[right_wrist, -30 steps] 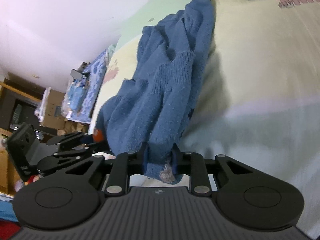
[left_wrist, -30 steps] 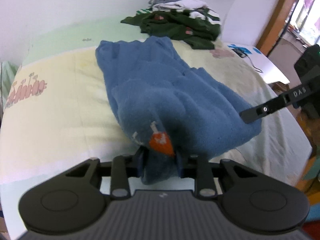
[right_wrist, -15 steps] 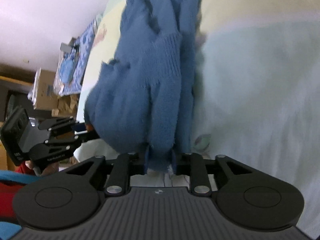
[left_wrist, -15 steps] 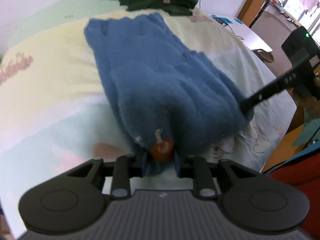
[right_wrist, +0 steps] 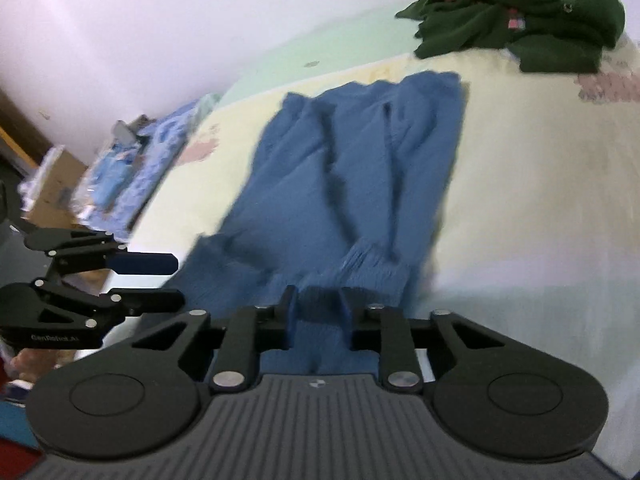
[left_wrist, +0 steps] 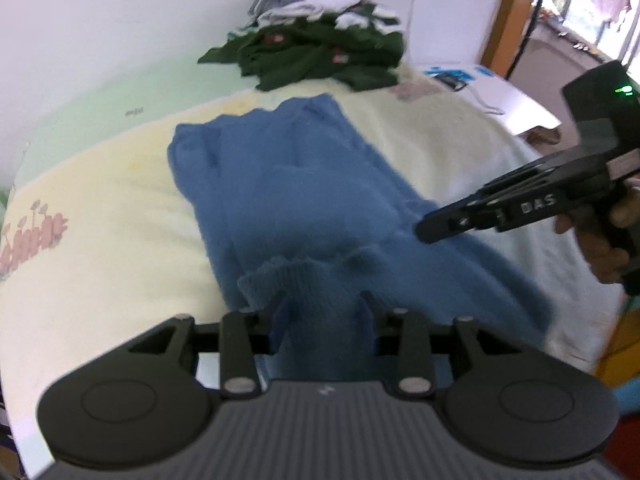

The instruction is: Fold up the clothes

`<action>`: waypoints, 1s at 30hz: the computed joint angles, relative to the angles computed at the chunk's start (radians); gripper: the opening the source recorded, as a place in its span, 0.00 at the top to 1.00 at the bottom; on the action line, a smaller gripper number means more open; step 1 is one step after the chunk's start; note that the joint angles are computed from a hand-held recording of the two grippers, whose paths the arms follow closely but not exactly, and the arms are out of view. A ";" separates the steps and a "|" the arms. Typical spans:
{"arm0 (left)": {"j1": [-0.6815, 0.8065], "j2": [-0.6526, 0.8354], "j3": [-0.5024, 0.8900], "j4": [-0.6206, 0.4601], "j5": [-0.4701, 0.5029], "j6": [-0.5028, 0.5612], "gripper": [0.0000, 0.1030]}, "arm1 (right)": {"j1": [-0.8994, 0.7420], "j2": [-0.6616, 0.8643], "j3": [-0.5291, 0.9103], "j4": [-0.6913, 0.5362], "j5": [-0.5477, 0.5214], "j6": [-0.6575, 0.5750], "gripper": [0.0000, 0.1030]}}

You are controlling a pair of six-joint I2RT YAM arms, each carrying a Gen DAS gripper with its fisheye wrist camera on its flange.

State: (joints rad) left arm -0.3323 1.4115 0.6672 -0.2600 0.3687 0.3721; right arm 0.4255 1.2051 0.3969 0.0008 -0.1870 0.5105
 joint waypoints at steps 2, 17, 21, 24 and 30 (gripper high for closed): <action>0.013 0.065 -0.005 0.075 -0.020 -0.009 0.46 | -0.066 0.036 -0.039 0.102 -0.061 0.022 0.88; 0.082 0.152 0.074 0.088 0.030 0.022 0.34 | -0.053 -0.063 -0.020 -0.001 0.085 0.024 0.83; 0.090 0.202 0.160 0.109 0.012 0.010 0.37 | -0.097 -0.020 0.029 -0.024 0.072 -0.040 0.80; 0.077 0.321 0.268 0.132 -0.024 -0.019 0.37 | -0.145 0.122 0.105 0.044 0.060 -0.094 0.61; 0.057 0.544 0.493 0.109 -0.084 -0.056 0.37 | -0.260 0.397 0.307 0.045 -0.041 -0.139 0.58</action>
